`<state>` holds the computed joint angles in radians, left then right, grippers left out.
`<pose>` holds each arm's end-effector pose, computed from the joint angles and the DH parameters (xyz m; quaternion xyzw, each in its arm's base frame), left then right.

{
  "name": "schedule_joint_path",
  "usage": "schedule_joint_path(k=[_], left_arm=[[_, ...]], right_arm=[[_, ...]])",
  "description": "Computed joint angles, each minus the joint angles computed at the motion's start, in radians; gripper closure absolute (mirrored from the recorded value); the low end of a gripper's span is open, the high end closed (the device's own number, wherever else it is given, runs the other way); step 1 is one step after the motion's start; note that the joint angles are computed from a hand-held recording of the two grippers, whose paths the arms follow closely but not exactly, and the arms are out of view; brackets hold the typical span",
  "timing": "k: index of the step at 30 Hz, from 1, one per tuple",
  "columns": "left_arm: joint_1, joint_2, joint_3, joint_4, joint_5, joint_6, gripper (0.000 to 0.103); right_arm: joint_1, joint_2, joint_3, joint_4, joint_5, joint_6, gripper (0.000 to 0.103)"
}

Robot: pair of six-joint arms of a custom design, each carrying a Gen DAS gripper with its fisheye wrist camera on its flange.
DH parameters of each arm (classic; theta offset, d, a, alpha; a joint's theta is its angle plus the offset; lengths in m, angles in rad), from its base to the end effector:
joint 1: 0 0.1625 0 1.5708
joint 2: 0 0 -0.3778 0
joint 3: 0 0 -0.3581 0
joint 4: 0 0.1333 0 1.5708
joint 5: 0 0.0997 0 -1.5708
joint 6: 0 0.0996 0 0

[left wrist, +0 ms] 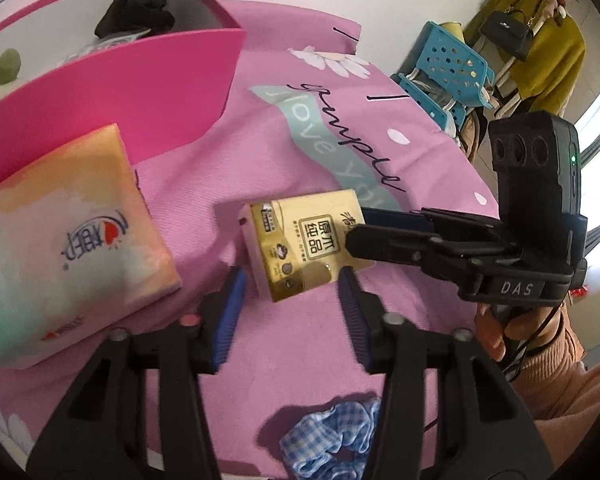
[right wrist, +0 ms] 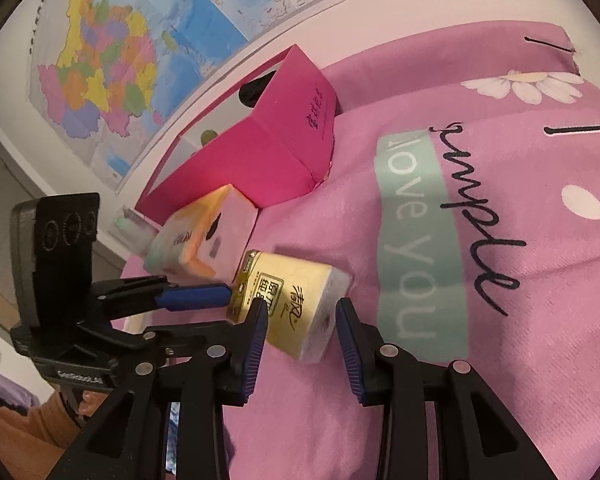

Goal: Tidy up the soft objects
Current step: 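Grasp the yellow tissue pack with the left tool and lift it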

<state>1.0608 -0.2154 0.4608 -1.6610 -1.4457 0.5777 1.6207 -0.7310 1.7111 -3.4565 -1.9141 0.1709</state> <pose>-0.2632 -0.7690 0.0432 0.5190 0.8490 0.0794 0.0597 0.1304 -0.6103 0.1379 -0.1282 -0.8799 0.4454 0.1052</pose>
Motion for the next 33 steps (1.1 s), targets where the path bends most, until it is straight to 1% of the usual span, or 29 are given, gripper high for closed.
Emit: schedule_joint_path(k=[3,6,11,15,18,24,33], left_arm=[[-0.002,-0.010,0.026,-0.016,0.006,-0.002,0.065],[-0.002,-0.013,0.024,-0.010,-0.003,-0.006,0.065],[-0.006,-0.063,0.095,-0.065,-0.015,-0.001,0.065],[-0.010,-0.115,0.166,-0.123,-0.026,0.013,0.065],[-0.010,-0.136,0.182,-0.143,-0.035,0.008,0.065],[-0.011,-0.167,0.211,-0.189,-0.037,0.011,0.065],[-0.020,-0.224,0.286,-0.281,-0.048,0.027,0.065]], right_arm=[[-0.004,0.005,-0.007,0.010,0.010,0.001,0.067],[0.001,0.008,-0.010,0.005,-0.004,0.002,0.069],[0.015,0.008,-0.014,0.007,-0.015,-0.011,0.069],[0.032,0.006,-0.019,-0.002,-0.025,-0.034,0.069],[0.048,0.006,-0.029,-0.004,-0.032,-0.056,0.069],[0.072,0.004,-0.053,0.003,-0.025,-0.097,0.069],[0.101,0.011,-0.106,0.027,-0.039,-0.146,0.069]])
